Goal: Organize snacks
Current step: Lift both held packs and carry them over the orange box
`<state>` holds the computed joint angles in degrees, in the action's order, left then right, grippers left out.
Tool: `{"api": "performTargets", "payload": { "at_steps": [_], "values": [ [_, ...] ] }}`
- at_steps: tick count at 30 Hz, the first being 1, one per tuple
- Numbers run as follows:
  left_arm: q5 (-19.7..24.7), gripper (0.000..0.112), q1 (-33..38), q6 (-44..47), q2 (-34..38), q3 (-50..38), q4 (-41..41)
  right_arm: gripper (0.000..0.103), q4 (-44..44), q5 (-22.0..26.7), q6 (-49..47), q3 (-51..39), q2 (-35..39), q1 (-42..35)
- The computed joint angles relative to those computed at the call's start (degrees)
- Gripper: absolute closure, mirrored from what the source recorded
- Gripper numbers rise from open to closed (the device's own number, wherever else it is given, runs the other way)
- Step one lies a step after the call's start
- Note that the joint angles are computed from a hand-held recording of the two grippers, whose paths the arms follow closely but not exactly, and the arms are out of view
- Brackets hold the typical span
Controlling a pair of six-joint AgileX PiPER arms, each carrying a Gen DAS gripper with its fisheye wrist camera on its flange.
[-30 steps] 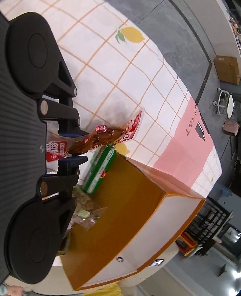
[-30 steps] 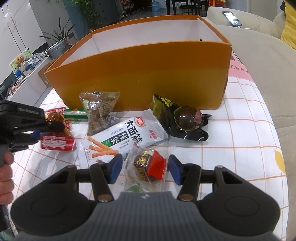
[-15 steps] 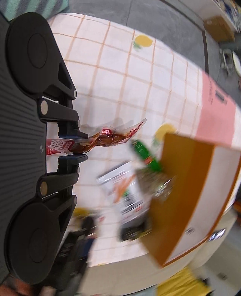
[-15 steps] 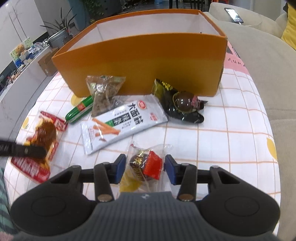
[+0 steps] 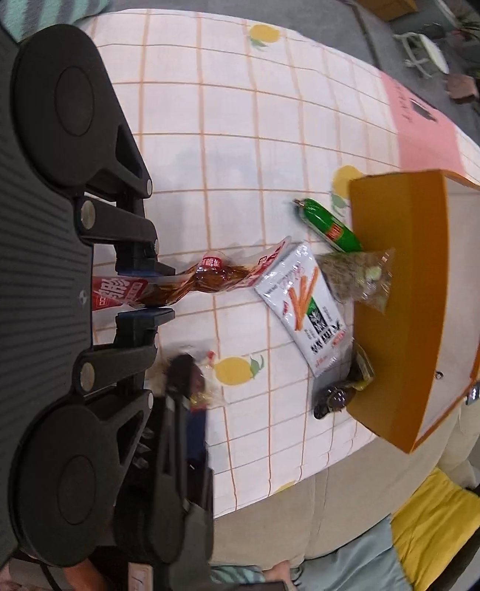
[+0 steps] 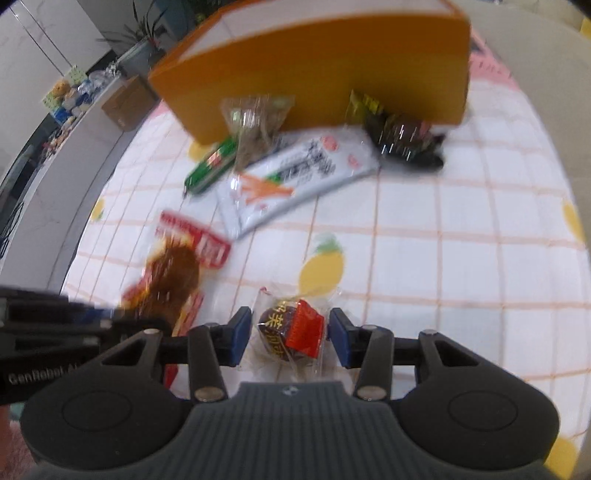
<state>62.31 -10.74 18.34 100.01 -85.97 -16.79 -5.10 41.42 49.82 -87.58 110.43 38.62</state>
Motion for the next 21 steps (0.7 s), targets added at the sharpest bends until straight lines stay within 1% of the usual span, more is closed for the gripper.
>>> {"api": "performTargets", "payload": {
  "at_steps": [2, 6, 11, 17, 21],
  "values": [
    [-0.76, 0.094, -0.24, 0.33, 0.00, 0.11, -0.63, 0.060, 2.24, -1.22, -1.87, 0.57, 0.07, -0.39],
    [-2.15, 0.092, -0.70, -0.22, 0.53, 0.32, -0.50, 0.060, 3.86, -1.98, -2.79, 1.05, -0.17, -0.80],
    [-5.90, 0.089, -1.16, -2.93, 1.56, 0.76, 0.39, 0.060, 4.29, -1.62, -4.39, 0.72, -0.07, -0.84],
    [-9.18, 0.088, -0.99, -5.21, 2.62, 1.52, -1.77, 0.059, 3.80, -1.85, -5.11, -0.03, 0.71, -0.41],
    [-12.19, 0.086, -2.43, -8.21, 2.85, 1.85, -0.34, 0.059, 3.50, -2.38, -5.73, -0.27, 1.10, -0.30]
  ]
}}
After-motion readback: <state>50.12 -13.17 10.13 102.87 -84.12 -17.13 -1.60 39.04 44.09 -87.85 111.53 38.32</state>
